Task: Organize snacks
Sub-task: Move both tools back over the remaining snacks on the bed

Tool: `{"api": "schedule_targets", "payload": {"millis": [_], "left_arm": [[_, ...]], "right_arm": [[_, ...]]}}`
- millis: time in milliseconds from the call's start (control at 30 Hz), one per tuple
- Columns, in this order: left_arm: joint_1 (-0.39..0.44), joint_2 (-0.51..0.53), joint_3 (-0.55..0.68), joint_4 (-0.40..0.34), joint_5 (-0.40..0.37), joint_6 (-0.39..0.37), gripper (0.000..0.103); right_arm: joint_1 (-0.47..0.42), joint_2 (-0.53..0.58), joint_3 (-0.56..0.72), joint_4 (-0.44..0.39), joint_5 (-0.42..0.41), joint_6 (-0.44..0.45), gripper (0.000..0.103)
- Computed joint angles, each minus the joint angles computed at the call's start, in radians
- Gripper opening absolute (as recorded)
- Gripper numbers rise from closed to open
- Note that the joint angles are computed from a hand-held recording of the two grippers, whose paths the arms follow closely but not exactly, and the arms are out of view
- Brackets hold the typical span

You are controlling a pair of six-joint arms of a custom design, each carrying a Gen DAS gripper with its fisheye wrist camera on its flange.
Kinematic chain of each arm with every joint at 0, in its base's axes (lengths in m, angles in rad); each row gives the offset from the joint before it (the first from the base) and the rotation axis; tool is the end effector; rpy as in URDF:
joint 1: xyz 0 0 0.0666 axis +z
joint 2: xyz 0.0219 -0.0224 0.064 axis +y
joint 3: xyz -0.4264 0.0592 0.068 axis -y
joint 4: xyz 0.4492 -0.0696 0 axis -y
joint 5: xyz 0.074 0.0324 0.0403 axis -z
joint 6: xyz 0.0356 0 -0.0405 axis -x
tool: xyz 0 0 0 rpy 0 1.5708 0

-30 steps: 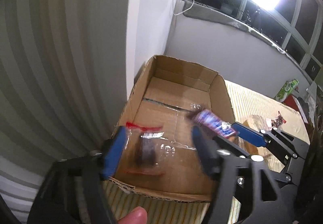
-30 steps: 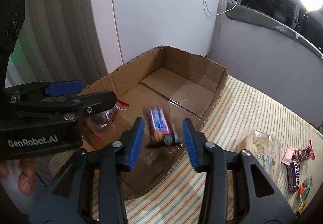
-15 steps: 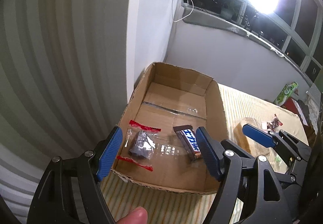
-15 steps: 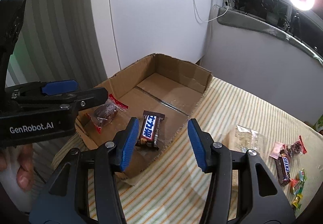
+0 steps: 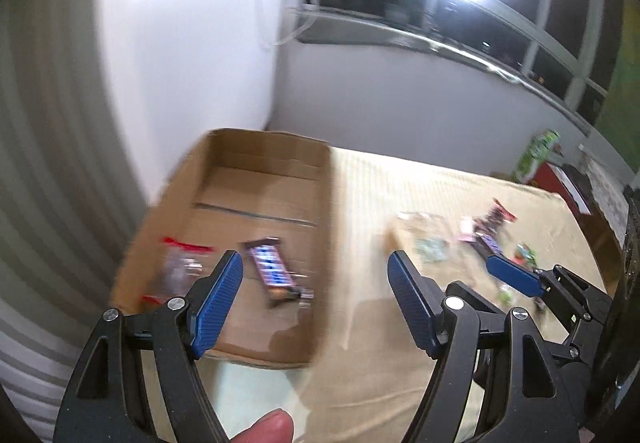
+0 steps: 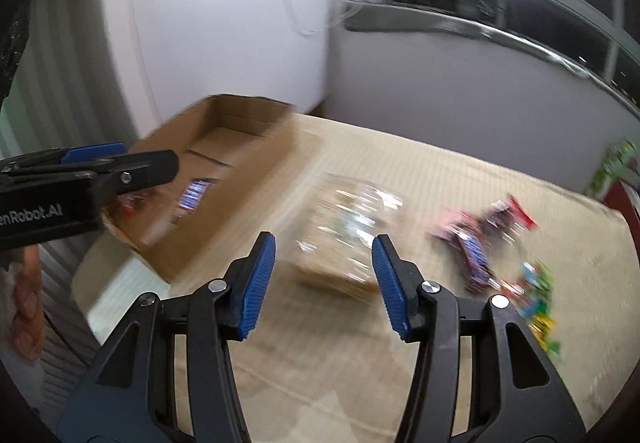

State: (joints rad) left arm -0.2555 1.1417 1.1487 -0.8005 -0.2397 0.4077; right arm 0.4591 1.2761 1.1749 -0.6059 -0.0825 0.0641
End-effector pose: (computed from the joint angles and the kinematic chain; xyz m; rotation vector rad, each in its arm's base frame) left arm 0.4196 -0.1013 0.4722 -0.2921 2.3178 -0.0454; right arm 0.4409 0.2208 0.4417 -0.6351 2.2034 0.3001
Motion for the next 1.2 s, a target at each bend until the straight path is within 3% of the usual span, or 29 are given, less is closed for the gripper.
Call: {"api": "schedule_targets", "payload": {"millis": [467,700,1200], "left_arm": [[-0.197,0.179,0.123,0.018,0.005,-0.009,0.075],[-0.255,0.260,0.164,0.021,0.024,-0.016,0.075],[-0.302,0.357,0.178,0.023,-0.006,-0.032,0.075]], "right_arm": [[-0.303,-0.082,-0.099,-0.015,-0.050,0.000,0.053],[-0.401,-0.096,-0.144,-0.044,-0.064,0.022,0.053],[-0.421,-0.049,-0.159,-0.032,-0.083,0.034,0.053]]}}
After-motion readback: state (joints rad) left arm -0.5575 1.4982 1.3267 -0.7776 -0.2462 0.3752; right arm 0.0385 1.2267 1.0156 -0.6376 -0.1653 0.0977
